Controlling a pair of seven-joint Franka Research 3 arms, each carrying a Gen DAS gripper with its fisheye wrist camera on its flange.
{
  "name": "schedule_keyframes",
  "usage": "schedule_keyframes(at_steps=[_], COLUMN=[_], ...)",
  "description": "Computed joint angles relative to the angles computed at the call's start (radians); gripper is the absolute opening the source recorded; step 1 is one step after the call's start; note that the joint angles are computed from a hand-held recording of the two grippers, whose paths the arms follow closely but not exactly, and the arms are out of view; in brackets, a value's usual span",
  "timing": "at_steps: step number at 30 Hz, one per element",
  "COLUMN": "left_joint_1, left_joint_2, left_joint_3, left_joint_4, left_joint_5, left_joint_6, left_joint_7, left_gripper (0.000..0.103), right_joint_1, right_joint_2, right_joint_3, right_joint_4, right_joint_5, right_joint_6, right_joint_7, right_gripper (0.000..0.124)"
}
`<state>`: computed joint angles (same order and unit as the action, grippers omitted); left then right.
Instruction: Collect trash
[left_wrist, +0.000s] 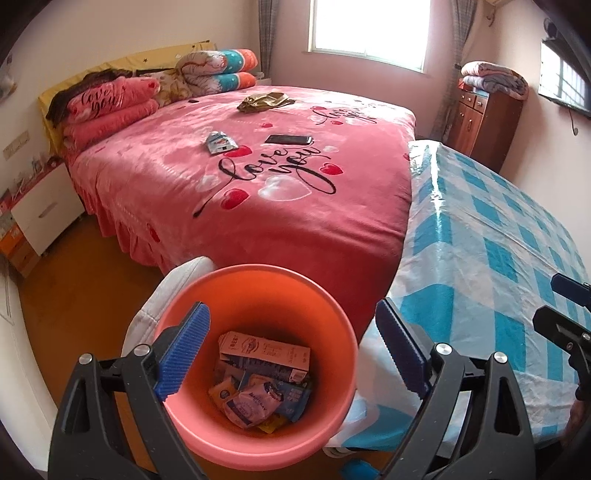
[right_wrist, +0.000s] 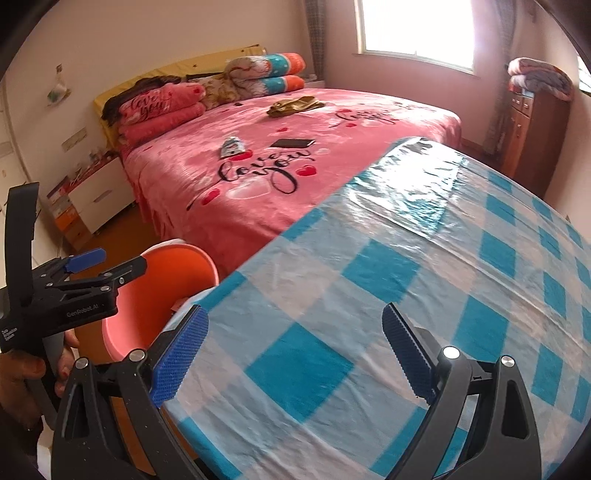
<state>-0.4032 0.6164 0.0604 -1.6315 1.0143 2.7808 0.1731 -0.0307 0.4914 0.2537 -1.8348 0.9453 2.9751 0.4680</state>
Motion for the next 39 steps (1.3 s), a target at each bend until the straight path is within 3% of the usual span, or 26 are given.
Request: schedule_keyframes(at_steps=[9, 23, 32, 39], left_joint_1=[-0.038, -0.071, -0.107, -0.142], left_joint_2=[0.022, 0.074, 0.148, 0.221], left_joint_3=[-0.010, -0.027, -0.029, -0.026], left_joint_4=[0.069, 0.183, 0.316, 0.439], left_joint_5=[0.013, -0.006, -0.079, -0.141], left_joint_6=[-0.071, -0.085, -0.082, -0.102], left_joint_7=[0.042, 0.104, 0.205, 0.300], left_gripper=[0.092, 0.092, 0.092, 0.092], right_joint_1=[-0.051, -0.097, -0.076, -0.057], right_joint_2=[-0.023, -0.049, -0.072, -0.075], right_joint_3=[0.021, 0.035, -0.039, -0.110], right_joint_4=[-0.032, -0.066, -0.060, -0.061], right_joint_5=[0.087, 0.311, 0.474, 0.511], right_joint_6=[0.043, 0.108, 0.099, 0.080], right_joint_7=[-0.062, -0.257, -0.355, -0.323], right_gripper=[0.094, 0.094, 0.094, 0.094])
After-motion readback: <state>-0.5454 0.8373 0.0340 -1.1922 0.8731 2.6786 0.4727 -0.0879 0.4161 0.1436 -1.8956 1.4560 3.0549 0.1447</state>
